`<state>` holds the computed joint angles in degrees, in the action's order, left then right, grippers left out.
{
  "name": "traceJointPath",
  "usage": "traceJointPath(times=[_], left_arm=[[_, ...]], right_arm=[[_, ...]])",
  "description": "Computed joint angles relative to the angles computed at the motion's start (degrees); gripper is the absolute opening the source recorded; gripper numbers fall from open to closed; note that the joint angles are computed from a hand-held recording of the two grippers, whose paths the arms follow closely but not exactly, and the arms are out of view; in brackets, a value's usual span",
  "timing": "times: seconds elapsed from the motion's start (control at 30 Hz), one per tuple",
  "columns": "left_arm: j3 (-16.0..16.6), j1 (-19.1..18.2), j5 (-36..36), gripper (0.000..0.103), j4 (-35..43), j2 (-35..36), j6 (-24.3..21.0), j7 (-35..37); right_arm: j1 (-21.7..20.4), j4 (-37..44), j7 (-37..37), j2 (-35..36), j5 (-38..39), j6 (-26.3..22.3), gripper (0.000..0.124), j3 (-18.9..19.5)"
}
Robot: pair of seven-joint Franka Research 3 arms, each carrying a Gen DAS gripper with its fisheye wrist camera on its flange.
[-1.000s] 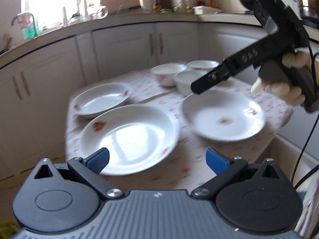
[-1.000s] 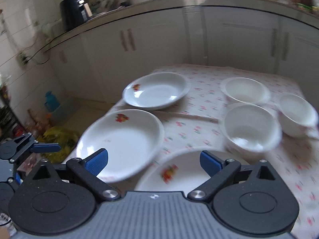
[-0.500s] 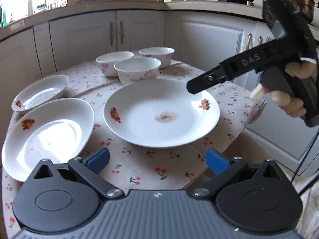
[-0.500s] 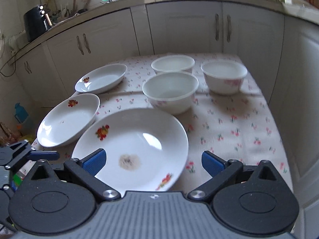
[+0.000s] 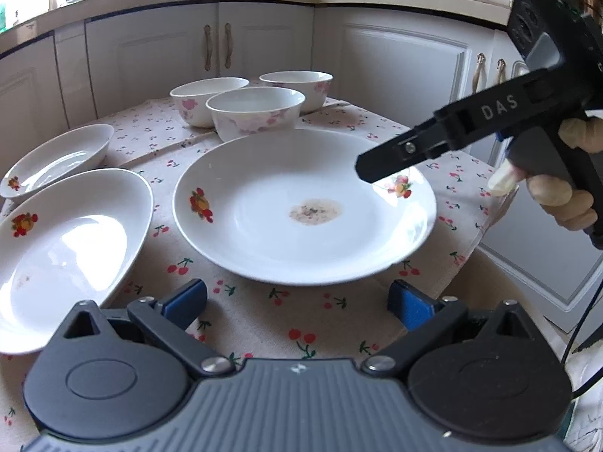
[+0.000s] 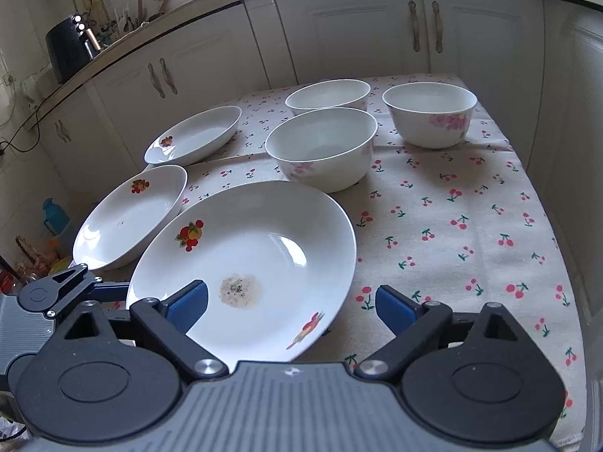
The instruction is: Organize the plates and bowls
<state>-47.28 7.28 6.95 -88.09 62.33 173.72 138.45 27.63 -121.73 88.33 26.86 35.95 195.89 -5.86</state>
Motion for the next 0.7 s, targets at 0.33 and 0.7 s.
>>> traceJointPath(times=[0.33,0.7], left_arm=[[-1.7,0.5,0.4,0.102,1.8,2.5,0.1,1.7],[-3.5,1.5,0.4,0.101,2.4,4.1,-0.3,3.6]], right_arm=[[-13.2,4.0,2.5,2.8,-9.1,-1.7,0.081,9.8],[-31.8,8.9,5.0,7.9,-19.7,-3.8,0.064,25.7]])
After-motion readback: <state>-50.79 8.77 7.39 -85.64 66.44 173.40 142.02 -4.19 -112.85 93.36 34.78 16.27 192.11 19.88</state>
